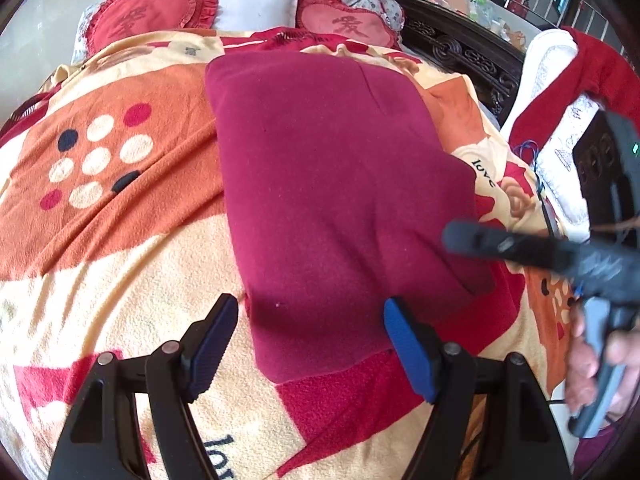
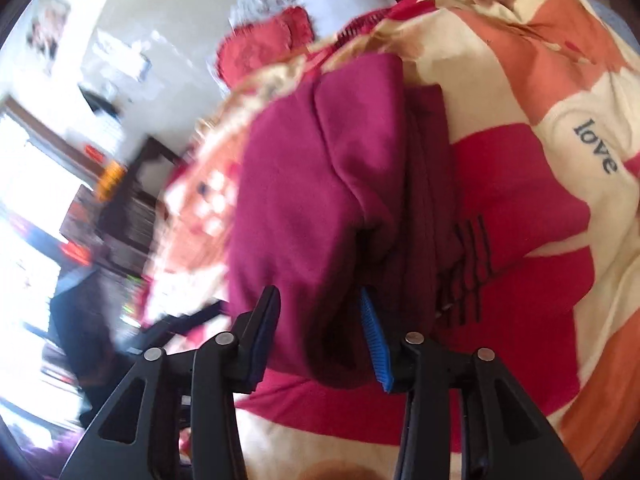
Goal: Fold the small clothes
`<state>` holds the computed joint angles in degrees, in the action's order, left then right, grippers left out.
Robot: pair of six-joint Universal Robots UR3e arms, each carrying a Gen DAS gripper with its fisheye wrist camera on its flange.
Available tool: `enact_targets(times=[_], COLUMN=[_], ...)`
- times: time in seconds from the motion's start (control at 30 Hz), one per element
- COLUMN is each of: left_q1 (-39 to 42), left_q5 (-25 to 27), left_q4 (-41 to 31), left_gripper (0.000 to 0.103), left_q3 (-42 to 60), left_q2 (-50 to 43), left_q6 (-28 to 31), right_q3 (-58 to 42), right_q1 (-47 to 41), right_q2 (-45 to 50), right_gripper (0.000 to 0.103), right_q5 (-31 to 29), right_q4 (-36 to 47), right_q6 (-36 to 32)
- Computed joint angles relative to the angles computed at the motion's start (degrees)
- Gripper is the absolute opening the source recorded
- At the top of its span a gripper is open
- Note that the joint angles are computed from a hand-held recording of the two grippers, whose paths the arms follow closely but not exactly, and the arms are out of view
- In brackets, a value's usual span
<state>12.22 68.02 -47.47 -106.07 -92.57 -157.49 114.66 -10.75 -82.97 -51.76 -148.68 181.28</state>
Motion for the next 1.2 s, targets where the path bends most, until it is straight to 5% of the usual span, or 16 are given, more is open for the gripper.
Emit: enact_targets(times=[0.03, 0.17, 0.43, 0.57, 0.7, 1.0, 1.2], left_q1=[0.18, 1.28, -0.15, -2.47, -4.35, -6.67, -7.6], left_q5=[-0.26, -0.92, 0.74, 3.39, 5.77, 9.73, 10.87], left_q4=[-0.56, 0.25, 1.57, 4.95, 6.15, 7.84, 8.97], left_gripper=[0.079, 0.079, 0.079, 0.079, 0.079, 0.082, 0.084], left_q3=[0.24, -1.39, 0.75, 2.56, 5.46, 11.68, 12.17], left_q2=[0.22, 2.03, -0.15, -2.62, -5.12, -11.03, -12.72], left_q6=[0.17, 1.45, -0.66, -2.24, -4.01, -6.3, -6.27], right_q3=[-0.49, 5.42, 4.08, 2.36, -4.5, -15.89, -8.74], right_q1=[0.97, -1.12, -1.55, -4.23, -0.23, 8.71, 4.57], right_q2=[0.38, -7.09, -5.92, -6.92, -3.33, 8.91, 9.04], right_gripper=[0.0, 0.0, 0.0, 0.011, 0.011, 0.011, 0.024], right_q5=[-2.48, -4.62, -5.05, -2.26, -8.75, -21.03, -17.52], right_q4=[0.07, -1.05, 2.85, 2.03, -2.44, -2.34, -7.88], right_q6=[-0.71, -3.9, -5.81, -3.13, 2.54, 0.06, 2.35])
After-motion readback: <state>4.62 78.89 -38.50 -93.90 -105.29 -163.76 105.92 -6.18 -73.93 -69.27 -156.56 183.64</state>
